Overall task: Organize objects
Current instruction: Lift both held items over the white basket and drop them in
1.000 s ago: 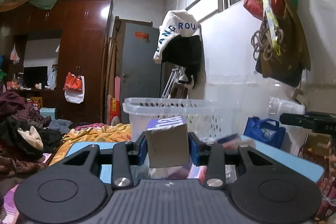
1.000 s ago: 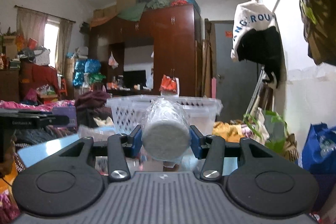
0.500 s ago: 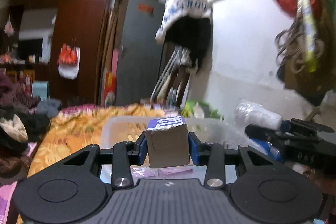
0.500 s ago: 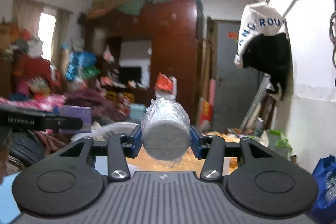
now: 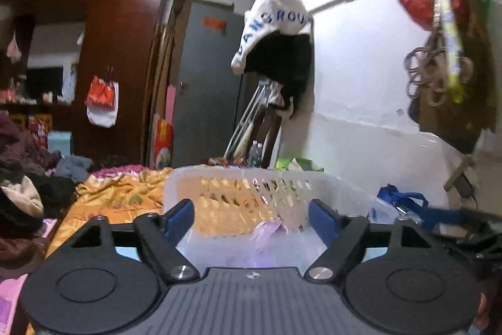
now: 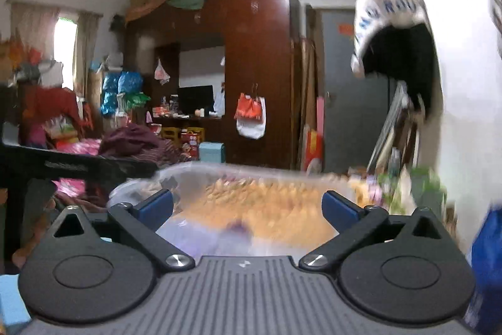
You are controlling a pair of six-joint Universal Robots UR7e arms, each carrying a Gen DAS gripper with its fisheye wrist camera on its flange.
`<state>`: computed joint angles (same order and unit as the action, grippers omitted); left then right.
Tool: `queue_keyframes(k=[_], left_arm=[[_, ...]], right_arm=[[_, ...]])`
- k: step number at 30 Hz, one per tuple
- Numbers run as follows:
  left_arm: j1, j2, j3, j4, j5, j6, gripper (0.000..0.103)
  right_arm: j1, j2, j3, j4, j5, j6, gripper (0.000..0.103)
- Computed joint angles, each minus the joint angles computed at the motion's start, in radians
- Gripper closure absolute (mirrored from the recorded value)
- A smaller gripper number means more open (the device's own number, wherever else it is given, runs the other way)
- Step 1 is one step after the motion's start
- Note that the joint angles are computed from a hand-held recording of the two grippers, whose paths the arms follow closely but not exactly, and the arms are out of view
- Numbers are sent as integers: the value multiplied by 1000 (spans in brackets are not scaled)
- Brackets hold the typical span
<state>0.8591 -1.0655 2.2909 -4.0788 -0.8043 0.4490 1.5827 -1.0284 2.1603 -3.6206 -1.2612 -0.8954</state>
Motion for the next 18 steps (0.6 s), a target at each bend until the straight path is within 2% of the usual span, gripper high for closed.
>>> queue_keyframes(k=[2,5,7,8,10,12,14,18], left_arm=[[-27,20,94,-134,7,18,15],[-45,68,179,-261,13,18,15],[-49,80,204,-284,23,1,15],[-49,72,204,-248,33,-4,15],[-46,78,184,-246,52,22,15],[-34,79,159,-227,57,14,15],[-6,59,144,-148,35,-22,15],[19,45,132,-37,49,-86,15]], right_arm=[[-73,-35,96,-31,63,-26,0],[-185,-77,198,1,175,-108,0],[-242,-81,243,-17,249,-125,0],[-258,-98,258,23,264,-154,0],[-267,-121,283,60,263,-215,1],[-265,-112,307,3,248,-241,4],[-252,-109,311,3,221,-256,13],[-218,-107,286,67,168,-263,26]])
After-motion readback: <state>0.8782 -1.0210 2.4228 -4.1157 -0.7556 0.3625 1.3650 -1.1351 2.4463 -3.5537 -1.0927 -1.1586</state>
